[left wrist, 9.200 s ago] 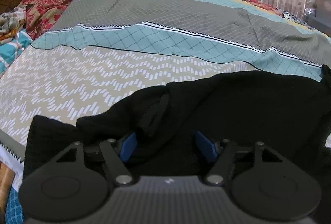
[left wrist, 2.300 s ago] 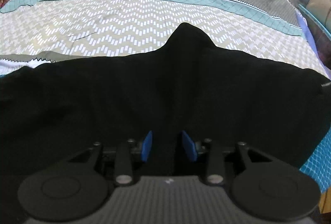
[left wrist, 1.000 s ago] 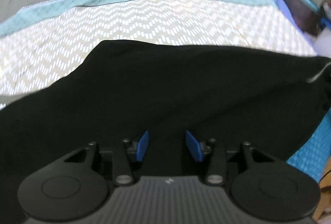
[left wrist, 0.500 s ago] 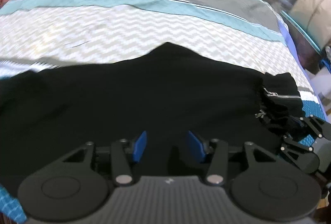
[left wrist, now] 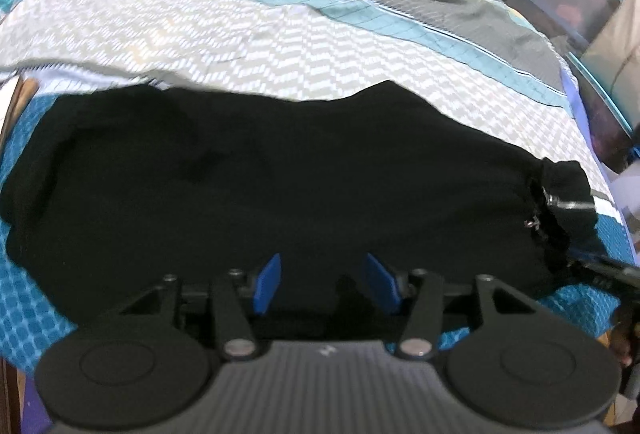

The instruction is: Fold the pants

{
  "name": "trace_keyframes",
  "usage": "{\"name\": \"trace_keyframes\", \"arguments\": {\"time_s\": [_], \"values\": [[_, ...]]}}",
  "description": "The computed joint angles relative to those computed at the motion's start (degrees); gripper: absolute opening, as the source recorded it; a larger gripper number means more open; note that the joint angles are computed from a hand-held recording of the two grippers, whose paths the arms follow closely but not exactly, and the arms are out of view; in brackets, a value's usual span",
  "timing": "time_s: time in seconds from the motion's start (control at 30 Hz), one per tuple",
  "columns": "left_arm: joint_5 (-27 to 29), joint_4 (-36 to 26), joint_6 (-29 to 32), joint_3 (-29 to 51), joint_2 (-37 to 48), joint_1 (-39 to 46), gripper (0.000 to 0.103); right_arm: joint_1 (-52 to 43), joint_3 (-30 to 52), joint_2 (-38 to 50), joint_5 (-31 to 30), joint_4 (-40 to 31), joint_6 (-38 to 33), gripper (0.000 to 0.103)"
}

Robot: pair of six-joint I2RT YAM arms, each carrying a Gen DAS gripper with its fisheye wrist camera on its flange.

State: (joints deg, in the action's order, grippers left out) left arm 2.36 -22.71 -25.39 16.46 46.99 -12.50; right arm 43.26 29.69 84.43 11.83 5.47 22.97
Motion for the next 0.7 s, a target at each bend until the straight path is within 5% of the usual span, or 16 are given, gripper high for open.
{"name": "trace_keyframes", "arguments": {"time_s": [0.1,0.2,0.37,0.47,0.57,0.7], "values": [[-0.73,4.33,0.85,4.28,7.82,-3.86,0.049,-0.46,-0.84,0.47,-1.53,0.97,0.88,0.040],[-1.77,10.64,2.09,12.63,21.32,-9.66,0.054,-2.24,-5.58,-7.94,-2.47,3.78,2.88,0.040],[-4.82,13.05,8.47,36.06,45.64,-18.80,0.059,-7.74,-15.06,-20.42,3.91,6.92,8.78,0.042],[-4.32,9.08,11.74,53.49,59.14,-22.68,0.065,-14.37,-20.04,-23.35,0.95,9.55,11.46,0.042],[-2.97,2.66,12.94,71.38,72.14,-24.84,0.078,-22.74,-22.96,-16.12,-8.59,20.83,12.65,0.042],[-1.31,-7.93,11.17,94.43,87.81,-26.43,0.078,-29.24,-24.81,-10.03,-17.97,29.67,13.26,0.042]]}}
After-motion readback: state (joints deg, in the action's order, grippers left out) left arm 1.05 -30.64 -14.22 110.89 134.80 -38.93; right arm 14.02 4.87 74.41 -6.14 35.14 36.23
